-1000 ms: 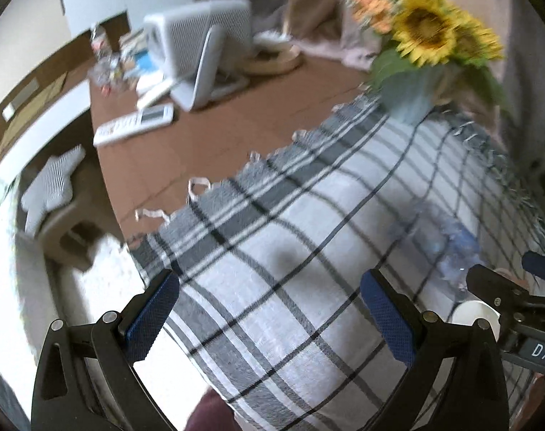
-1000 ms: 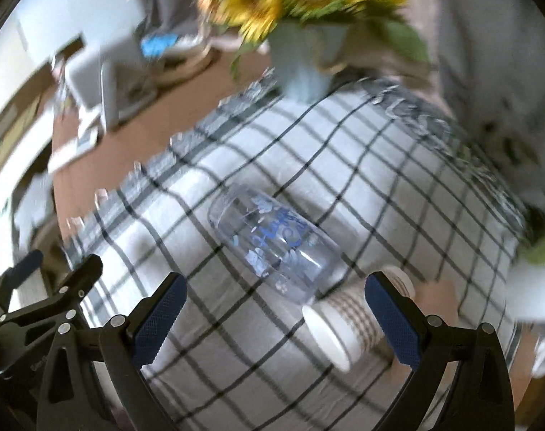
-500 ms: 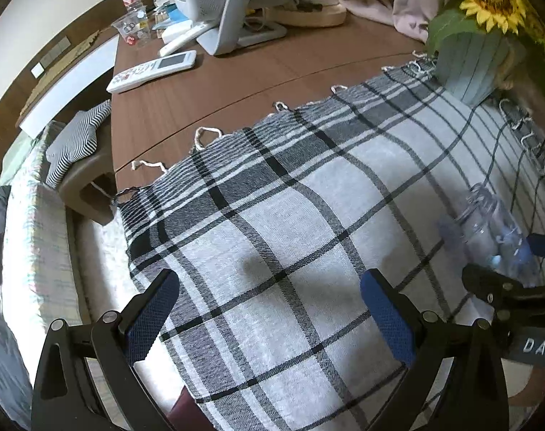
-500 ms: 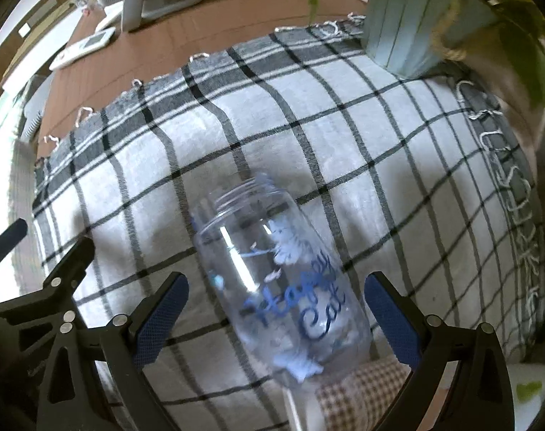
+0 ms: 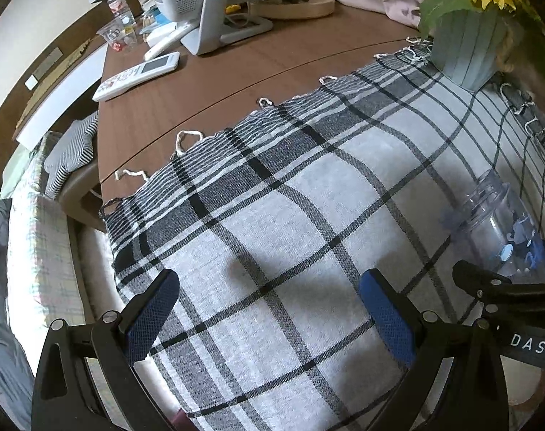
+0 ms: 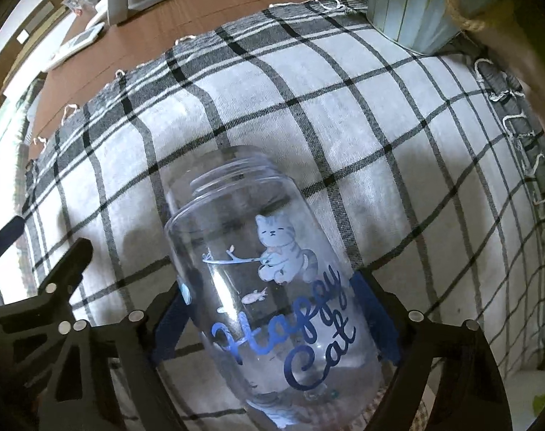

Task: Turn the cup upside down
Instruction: 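Lift the clear cup with the right gripper and rotate it mouth-down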

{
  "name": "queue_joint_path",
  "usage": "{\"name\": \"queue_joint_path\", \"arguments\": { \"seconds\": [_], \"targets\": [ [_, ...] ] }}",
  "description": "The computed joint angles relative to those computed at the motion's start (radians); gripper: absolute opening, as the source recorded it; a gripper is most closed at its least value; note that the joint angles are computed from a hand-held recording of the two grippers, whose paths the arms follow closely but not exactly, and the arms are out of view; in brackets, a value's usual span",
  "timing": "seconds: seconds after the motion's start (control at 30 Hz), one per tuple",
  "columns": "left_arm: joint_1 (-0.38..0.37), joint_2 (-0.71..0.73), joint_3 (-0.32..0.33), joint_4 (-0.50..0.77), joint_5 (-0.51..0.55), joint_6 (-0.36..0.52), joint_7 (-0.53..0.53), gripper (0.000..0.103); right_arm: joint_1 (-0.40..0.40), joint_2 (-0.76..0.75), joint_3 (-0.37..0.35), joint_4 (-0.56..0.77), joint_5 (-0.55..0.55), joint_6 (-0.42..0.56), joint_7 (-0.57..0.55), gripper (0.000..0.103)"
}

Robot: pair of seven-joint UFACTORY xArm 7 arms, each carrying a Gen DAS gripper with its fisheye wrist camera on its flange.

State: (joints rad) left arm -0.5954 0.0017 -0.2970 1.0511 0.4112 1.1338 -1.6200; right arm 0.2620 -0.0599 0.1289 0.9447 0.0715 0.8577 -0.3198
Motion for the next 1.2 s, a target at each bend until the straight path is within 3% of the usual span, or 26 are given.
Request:
{"name": "queue_joint_path", "arguments": {
  "seconds": [0.37,0.67,1.0,1.2],
  "targets": [
    [0.026,-0.095,-0.006,-0.065,0.042,-0.014,0.041,0.103,-0.011,-0.07,-0.01,-0.008,0.057,0.017,0.046,0.084],
    [0.086,-0.265,-0.028,-0.176,0.067,-0.08,0.249,0.103,-0.015,-0.221,-0.021,-0.051,0.132,0.023,0.231,0.084],
    [0.151,-0.459,-0.011,-0.323,0.007,-0.227,0.608,0.103,0.032,-0.513,0.041,-0.359,0.264,-0.1,0.708,0.084],
    [0.178,-0.503,0.004,-0.384,-0.061,-0.304,0.812,0.103,0.108,-0.59,0.055,-0.488,0.33,-0.187,0.945,0.084]
  ]
}}
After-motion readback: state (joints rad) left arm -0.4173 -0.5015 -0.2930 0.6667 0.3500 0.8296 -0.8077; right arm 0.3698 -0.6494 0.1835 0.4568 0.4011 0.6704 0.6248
